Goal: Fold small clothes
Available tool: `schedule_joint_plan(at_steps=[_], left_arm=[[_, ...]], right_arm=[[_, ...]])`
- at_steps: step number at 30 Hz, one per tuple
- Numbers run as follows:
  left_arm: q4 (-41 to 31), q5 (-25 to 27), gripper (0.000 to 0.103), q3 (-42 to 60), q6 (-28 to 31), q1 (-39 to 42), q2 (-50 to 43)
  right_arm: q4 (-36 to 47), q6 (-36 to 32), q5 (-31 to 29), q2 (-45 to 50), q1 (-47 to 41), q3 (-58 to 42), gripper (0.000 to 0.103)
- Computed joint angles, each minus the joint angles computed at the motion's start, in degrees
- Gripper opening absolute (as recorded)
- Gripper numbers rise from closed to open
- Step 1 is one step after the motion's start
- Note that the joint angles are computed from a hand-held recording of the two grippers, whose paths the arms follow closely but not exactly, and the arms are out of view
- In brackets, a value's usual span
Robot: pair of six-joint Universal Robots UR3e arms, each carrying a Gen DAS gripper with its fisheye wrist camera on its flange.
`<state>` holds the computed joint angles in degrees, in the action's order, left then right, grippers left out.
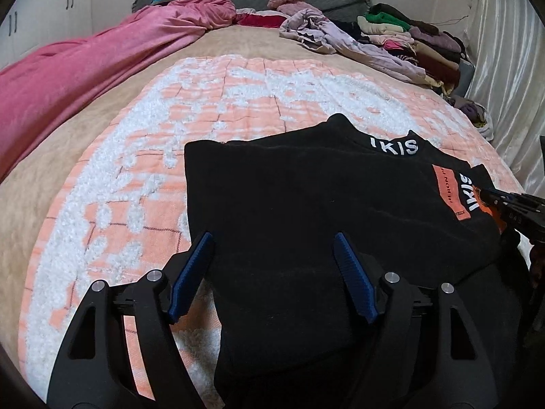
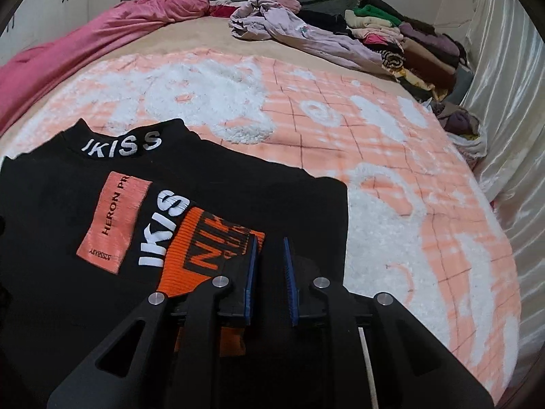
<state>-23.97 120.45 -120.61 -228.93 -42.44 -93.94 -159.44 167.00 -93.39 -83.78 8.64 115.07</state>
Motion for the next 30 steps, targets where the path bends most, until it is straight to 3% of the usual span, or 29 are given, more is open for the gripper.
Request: schedule_joint_plan(at_steps=[6, 12, 17, 21, 30], left_arm=[[-1.2, 2.2, 0.066, 0.3, -2.2, -2.5, 2.2], [-3.5, 6.4, 0.066, 4.6, -3.5, -7.6, 1.4], [-6.5, 5.4, 0.066, 10.1, -2.6, -9.3, -4.2], [-10.5, 2.2, 0.071, 12.5, -2.2, -8.2, -7.5], [-8.1, 1.2, 0.074, 9.4, -2.5, -7.8, -5.4]], right_arm=[[-2.0, -1.3, 7.4, -10.1, -3.4, 7.1, 0.02], [2.2, -4.3, 14.3, -17.0, -2.8, 11.1, 0.021], [1.7, -4.4, 12.7, -16.6, -0.4, 13.2, 0.021], [1.1, -3.3, 11.7, -15.7, -0.9, 14.8, 0.029], [2.0, -3.1, 14.6, -18.4, -3.3, 17.2, 0.032]])
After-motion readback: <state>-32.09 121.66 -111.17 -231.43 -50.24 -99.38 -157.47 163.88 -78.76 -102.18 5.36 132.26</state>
